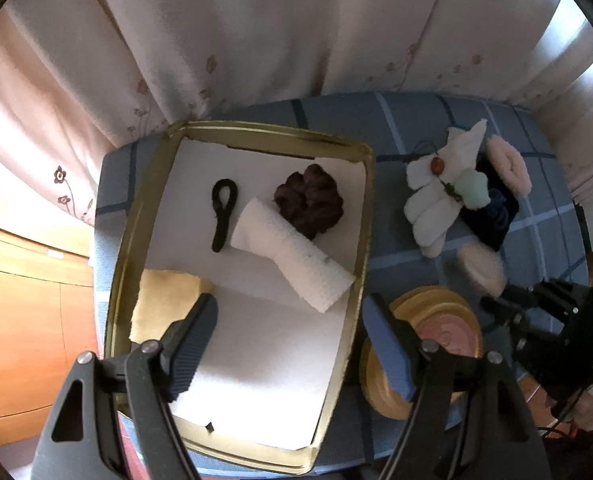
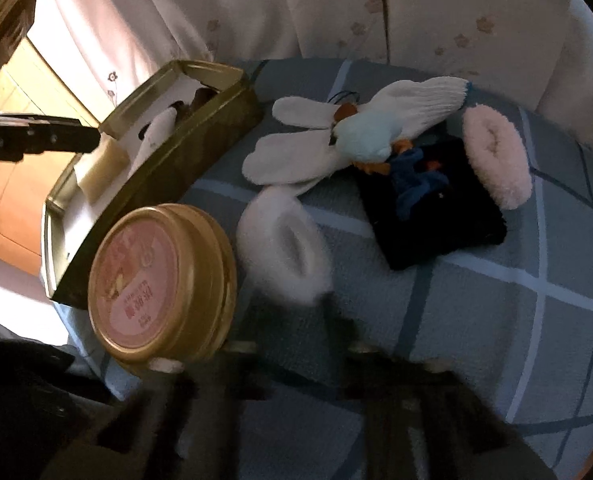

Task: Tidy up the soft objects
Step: 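Grasp the white tape roll with the right gripper, then grasp the mint-green plush with the left gripper while the right gripper holds the tape roll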

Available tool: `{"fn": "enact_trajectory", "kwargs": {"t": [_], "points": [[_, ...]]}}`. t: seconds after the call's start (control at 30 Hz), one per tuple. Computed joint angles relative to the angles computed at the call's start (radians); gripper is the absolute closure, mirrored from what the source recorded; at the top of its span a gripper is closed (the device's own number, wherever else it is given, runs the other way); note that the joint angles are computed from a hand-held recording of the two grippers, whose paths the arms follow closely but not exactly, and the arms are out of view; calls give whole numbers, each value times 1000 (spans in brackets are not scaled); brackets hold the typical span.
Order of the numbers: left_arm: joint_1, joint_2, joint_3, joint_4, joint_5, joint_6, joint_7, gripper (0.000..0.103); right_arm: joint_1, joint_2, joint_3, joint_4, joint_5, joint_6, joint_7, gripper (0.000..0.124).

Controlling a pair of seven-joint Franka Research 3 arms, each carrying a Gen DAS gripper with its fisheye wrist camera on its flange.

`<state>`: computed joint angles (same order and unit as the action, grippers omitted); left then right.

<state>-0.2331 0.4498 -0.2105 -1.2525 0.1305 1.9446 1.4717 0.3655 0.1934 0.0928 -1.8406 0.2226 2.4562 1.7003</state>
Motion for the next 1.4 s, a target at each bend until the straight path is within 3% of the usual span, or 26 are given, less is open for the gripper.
{"fn": "enact_trajectory", "kwargs": {"t": [0.23,0.4,0.57,0.67,0.77,0.8,0.87,0.93,1.13,1.2,1.23,1.27,1.4], "points": [[-24,23,-12,32,-1,-11,2,27,-17,-42,2,-46,64,12,-25,113],[-38,29,-13,43,1,-16,9,27,-13,-25,-2,-25,34,1,-8,100],[-40,25,-9,38,3,-16,-10,27,-20,0,0,3,52,9,-23,99],[-39,22,-10,33,5,-13,-9,27,-28,28,2,29,88,-1,-27,99],[-37,17,-12,25,2,-8,2,27,-62,31,18,17,239,4,-46,99],[-36,16,-12,24,2,-9,3,27,-70,28,22,8,289,11,-45,97],[-35,17,-12,24,-1,-12,2,27,-80,15,19,-14,356,24,-18,75],[-35,19,-11,27,-2,-17,-1,27,-83,-1,17,-41,398,55,0,70],[-43,35,-14,50,5,-29,17,27,-80,15,13,-17,406,61,18,70],[-48,45,-14,64,8,-36,25,27,-59,30,-2,3,308,45,72,80],[-51,54,-15,77,9,-42,32,27,-59,35,-2,10,295,40,75,100],[-53,59,-15,85,9,-46,35,27,-64,43,4,16,303,34,63,108],[-68,103,-17,148,10,-72,57,27,-50,33,4,13,242,51,47,110]]}}
